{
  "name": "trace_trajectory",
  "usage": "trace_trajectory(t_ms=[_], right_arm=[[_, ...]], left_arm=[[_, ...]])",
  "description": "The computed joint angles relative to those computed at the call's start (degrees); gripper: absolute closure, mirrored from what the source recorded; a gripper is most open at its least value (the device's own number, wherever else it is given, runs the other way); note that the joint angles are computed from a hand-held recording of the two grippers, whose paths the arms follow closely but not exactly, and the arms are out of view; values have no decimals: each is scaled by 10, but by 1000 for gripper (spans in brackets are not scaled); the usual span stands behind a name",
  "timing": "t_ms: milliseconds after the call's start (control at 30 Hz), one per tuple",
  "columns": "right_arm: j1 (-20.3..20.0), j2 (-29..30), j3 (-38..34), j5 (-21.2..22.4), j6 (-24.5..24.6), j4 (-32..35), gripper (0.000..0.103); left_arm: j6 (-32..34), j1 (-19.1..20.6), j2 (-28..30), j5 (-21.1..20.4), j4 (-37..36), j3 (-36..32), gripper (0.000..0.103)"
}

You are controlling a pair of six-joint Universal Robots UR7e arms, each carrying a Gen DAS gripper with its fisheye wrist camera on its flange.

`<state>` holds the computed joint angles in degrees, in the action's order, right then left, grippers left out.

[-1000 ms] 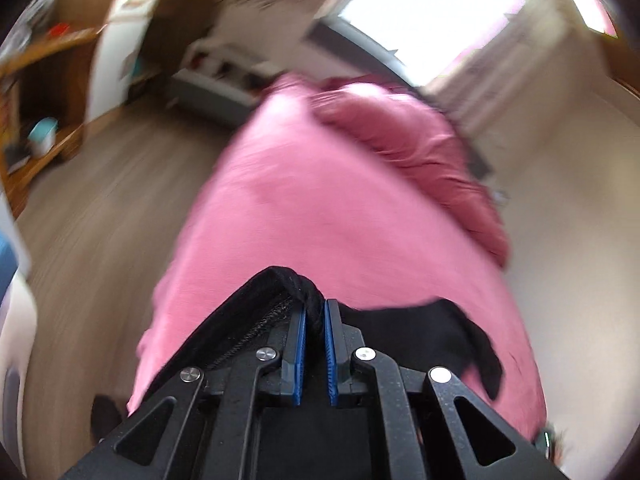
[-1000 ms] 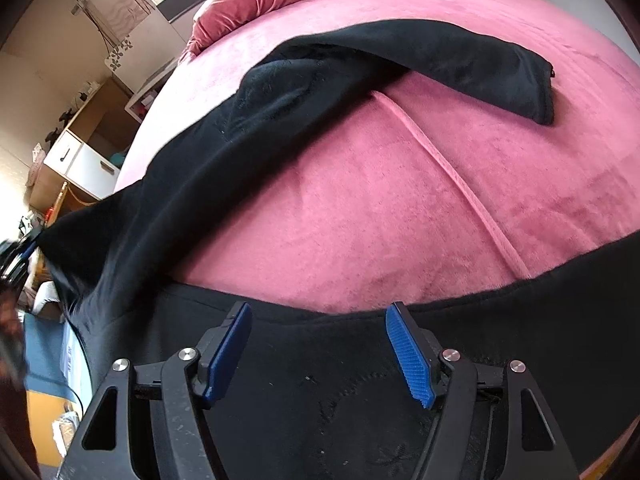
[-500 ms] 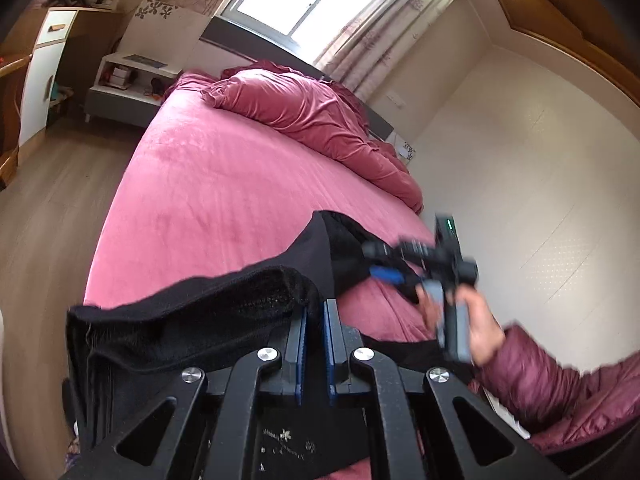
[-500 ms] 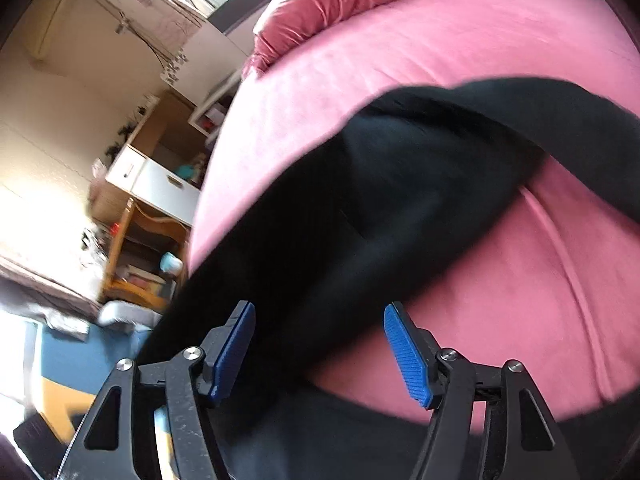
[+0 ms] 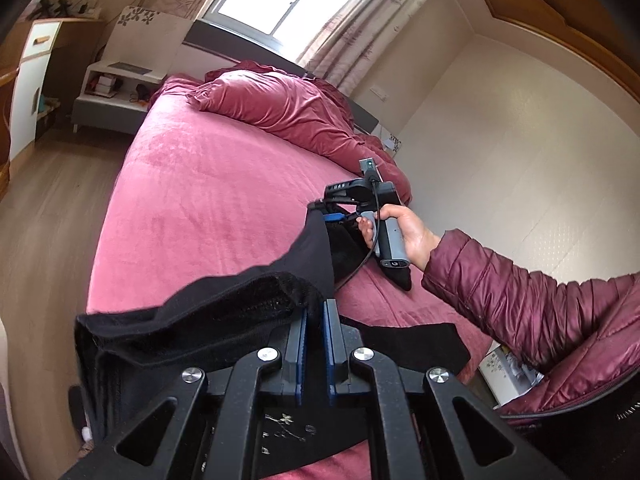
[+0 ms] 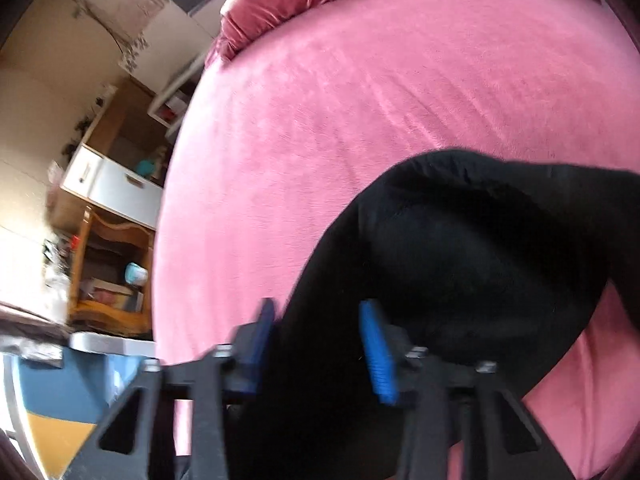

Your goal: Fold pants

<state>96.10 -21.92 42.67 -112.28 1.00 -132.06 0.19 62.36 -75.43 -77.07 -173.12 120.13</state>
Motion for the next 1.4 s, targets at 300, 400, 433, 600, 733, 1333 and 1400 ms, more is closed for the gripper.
trace_trajectory(t_ms=[300, 400, 433, 600, 733, 1333, 1400], right_arm=[[-2, -70, 80, 50, -58, -77, 96], [-5, -116, 146, 100, -67, -133, 96], [-5, -132, 172, 113, -74, -153, 96], [-6, -204, 297, 147, -102, -219, 96], [-17, -270, 410, 163, -124, -258, 96], [-33, -358, 604, 107, -142, -271, 100], [-22, -339, 573, 110, -134, -265, 55]], left_arm=[[-29, 55, 80, 110, 58, -208, 96], [-64, 76, 139, 157, 140, -324, 96], [-72, 80, 160, 172, 175, -362, 96], [-57, 76, 183, 203, 182, -381, 96], [-47, 68, 134, 190, 122, -293, 96], [-119, 22, -15, 192, -7, 28, 96], [-125, 20, -17, 188, -13, 36, 96]])
